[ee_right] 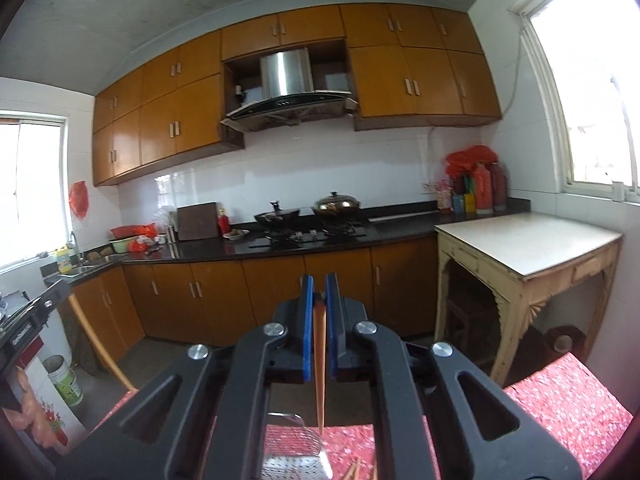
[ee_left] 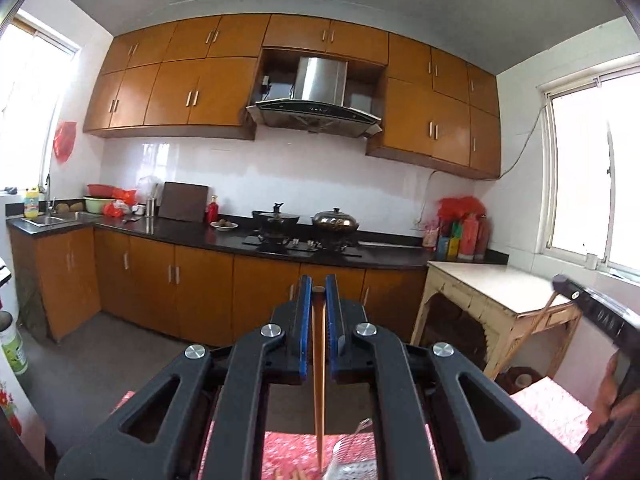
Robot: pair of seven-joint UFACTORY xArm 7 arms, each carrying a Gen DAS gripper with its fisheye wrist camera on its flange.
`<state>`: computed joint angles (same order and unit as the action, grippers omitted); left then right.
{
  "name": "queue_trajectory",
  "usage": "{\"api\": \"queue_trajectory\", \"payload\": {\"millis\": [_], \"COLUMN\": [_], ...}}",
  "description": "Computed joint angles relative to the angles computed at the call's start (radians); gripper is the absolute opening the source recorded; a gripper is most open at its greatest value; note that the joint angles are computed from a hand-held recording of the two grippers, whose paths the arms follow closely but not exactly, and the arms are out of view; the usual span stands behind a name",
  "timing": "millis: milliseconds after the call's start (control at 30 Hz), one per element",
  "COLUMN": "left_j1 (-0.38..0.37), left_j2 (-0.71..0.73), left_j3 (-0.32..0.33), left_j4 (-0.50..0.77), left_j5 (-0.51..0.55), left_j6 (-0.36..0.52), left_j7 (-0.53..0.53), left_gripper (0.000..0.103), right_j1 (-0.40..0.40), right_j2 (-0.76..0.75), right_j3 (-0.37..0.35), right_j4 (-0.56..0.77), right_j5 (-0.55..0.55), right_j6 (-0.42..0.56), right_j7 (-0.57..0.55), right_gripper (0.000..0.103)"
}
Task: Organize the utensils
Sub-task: 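Lower the chopsticks into the wire holder and open both tools, then withdraw both open tools back over the remaining chopsticks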
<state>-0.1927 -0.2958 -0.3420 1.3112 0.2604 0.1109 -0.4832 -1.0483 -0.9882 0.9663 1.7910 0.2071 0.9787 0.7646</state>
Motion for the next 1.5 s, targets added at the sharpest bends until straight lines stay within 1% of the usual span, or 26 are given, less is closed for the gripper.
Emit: {"api": "queue_trajectory", "payload": {"millis": [100,167,200,267,300,367,400,433,533,633,733,800,933,1067,1100,1167,1200,1233,1267,1300,1333,1367,1433,1500], "left_j1": [0.067,0.099,0.109,0.154,0.187,0.207,0.201,0.213,0.181,0.135,0.083,0.047,-0.028,-0.091,-0.105,-0.129,-0.141,-0.147,-0.151,-0.153,-0.143,-0.13,-0.112,-0.1], "left_j2": [0.041,0.067,0.075,0.102,0.116,0.135,0.145,0.16,0.189,0.211,0.224,0.229,0.235,0.236,0.238,0.225,0.222,0.206,0.195,0.186,0.166,0.15,0.107,0.071], "left_j3": [-0.077,-0.115,-0.125,-0.168,-0.198,-0.223,-0.223,-0.239,-0.217,-0.186,-0.149,-0.121,-0.058,0.001,0.013,0.042,0.055,0.068,0.079,0.086,0.09,0.089,0.101,0.113], "left_j4": [0.027,0.039,0.041,0.057,0.066,0.075,0.082,0.089,0.087,0.088,0.086,0.085,0.085,0.084,0.088,0.076,0.074,0.062,0.053,0.044,0.027,0.012,-0.035,-0.076], "left_j5": [0.065,0.117,0.144,0.233,0.297,0.385,0.408,0.462,0.499,0.495,0.458,0.419,0.291,0.195,0.185,0.172,0.166,0.156,0.141,0.127,0.133,0.144,0.126,0.084], "left_j6": [-0.016,-0.022,-0.024,-0.03,-0.032,-0.018,-0.01,0.003,0.012,0.031,0.054,0.069,0.108,0.138,0.146,0.153,0.154,0.154,0.15,0.145,0.143,0.134,0.111,0.107], "left_j7": [-0.082,-0.148,-0.179,-0.278,-0.338,-0.406,-0.421,-0.465,-0.489,-0.481,-0.441,-0.401,-0.278,-0.193,-0.185,-0.178,-0.172,-0.167,-0.157,-0.148,-0.16,-0.176,-0.167,-0.132], "left_gripper": [0.007,0.007,0.007,0.007,0.007,0.007,0.007,0.007,0.007,0.007,0.007,0.007,0.007,0.007,0.007,0.007,0.008,0.008,0.012,0.025,0.034,0.047,0.048,0.049], "right_j1": [-0.021,-0.028,-0.028,-0.029,-0.021,-0.014,-0.011,-0.014,0.0,0.007,0.014,0.016,0.023,0.048,0.053,0.076,0.095,0.112,0.132,0.16,0.186,0.212,0.268,0.328], "right_j2": [0.016,0.017,0.018,0.021,0.022,0.025,0.029,0.034,0.041,0.054,0.067,0.074,0.088,0.105,0.107,0.106,0.098,0.086,0.079,0.074,0.07,0.061,0.034,0.002], "right_j3": [0.031,0.049,0.058,0.072,0.077,0.09,0.099,0.112,0.137,0.164,0.185,0.194,0.201,0.195,0.191,0.176,0.16,0.143,0.126,0.105,0.084,0.063,0.013,-0.034], "right_j4": [0.015,0.01,-0.001,-0.017,-0.039,-0.07,-0.084,-0.095,-0.14,-0.167,-0.188,-0.194,-0.217,-0.249,-0.254,-0.273,-0.292,-0.308,-0.324,-0.347,-0.368,-0.39,-0.437,-0.491], "right_j5": [0.017,0.029,0.037,0.053,0.065,0.075,0.077,0.079,0.089,0.088,0.084,0.079,0.081,0.07,0.062,0.044,0.031,0.015,0.001,-0.008,-0.018,-0.028,-0.052,-0.077], "right_j6": [-0.016,-0.018,-0.02,-0.027,-0.037,-0.052,-0.058,-0.063,-0.091,-0.116,-0.137,-0.14,-0.137,-0.134,-0.126,-0.117,-0.119,-0.119,-0.12,-0.123,-0.123,-0.122,-0.111,-0.097], "right_j7": [-0.008,-0.017,-0.024,-0.029,-0.029,-0.028,-0.028,-0.028,-0.022,-0.021,-0.025,-0.025,-0.005,0.03,0.041,0.062,0.076,0.092,0.106,0.118,0.131,0.147,0.175,0.2], "right_gripper": [0.007,0.007,0.007,0.007,0.007,0.007,0.007,0.007,0.007,0.007,0.007,0.007,0.008,0.009,0.01,0.024,0.044,0.055,0.058,0.06,0.062,0.063,0.067,0.068]}}
